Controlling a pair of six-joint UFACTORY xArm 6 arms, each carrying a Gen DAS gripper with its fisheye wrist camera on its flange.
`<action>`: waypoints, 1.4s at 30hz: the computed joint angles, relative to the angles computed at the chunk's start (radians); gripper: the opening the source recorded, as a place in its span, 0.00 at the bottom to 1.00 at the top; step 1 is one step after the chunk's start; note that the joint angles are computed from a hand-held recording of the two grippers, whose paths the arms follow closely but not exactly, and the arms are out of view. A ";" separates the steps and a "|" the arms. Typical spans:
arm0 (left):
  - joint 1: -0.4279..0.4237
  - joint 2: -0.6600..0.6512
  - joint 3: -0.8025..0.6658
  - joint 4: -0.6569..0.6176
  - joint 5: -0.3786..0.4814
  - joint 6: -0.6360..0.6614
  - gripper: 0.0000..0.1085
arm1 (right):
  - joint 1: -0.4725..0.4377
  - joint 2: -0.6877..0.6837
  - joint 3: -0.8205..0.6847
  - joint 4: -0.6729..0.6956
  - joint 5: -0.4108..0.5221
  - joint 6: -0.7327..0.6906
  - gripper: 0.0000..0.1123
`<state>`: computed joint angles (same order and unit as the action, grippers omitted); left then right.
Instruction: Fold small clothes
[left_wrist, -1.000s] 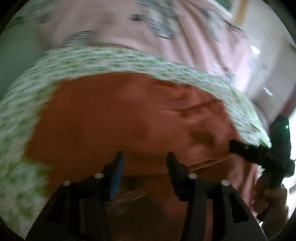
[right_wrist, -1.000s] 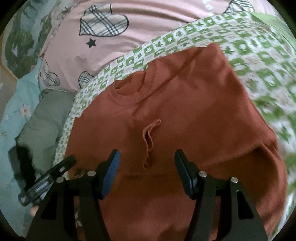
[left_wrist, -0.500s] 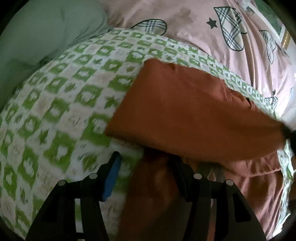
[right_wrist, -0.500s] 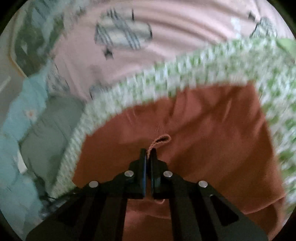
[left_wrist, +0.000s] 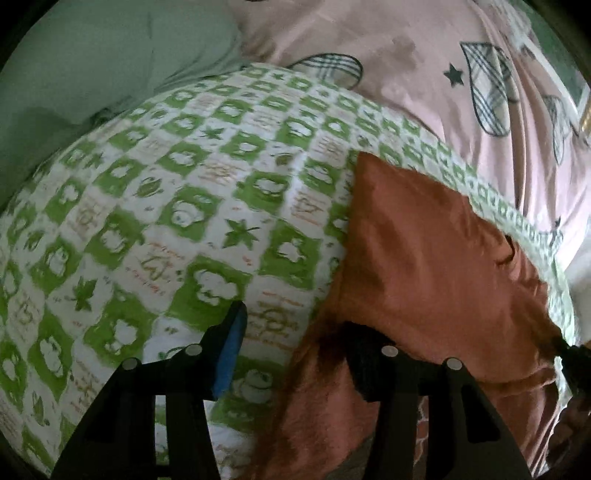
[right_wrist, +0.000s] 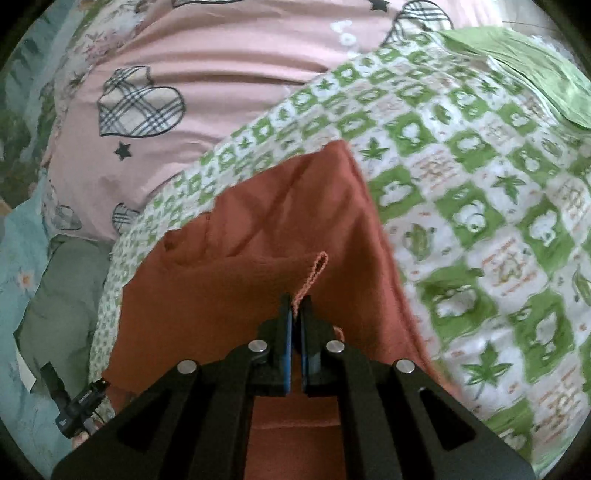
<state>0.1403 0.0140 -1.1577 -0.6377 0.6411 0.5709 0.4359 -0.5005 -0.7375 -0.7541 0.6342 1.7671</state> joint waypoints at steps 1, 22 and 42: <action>0.005 -0.002 0.004 -0.020 0.000 0.010 0.48 | 0.002 0.004 -0.008 -0.013 -0.008 0.001 0.04; 0.086 0.044 -0.072 -0.157 0.199 0.025 0.48 | 0.075 0.183 -0.163 0.113 0.099 -0.211 0.08; 0.184 -0.278 0.172 -0.034 0.381 0.321 0.59 | 0.466 -0.157 0.017 -0.017 0.429 0.157 0.48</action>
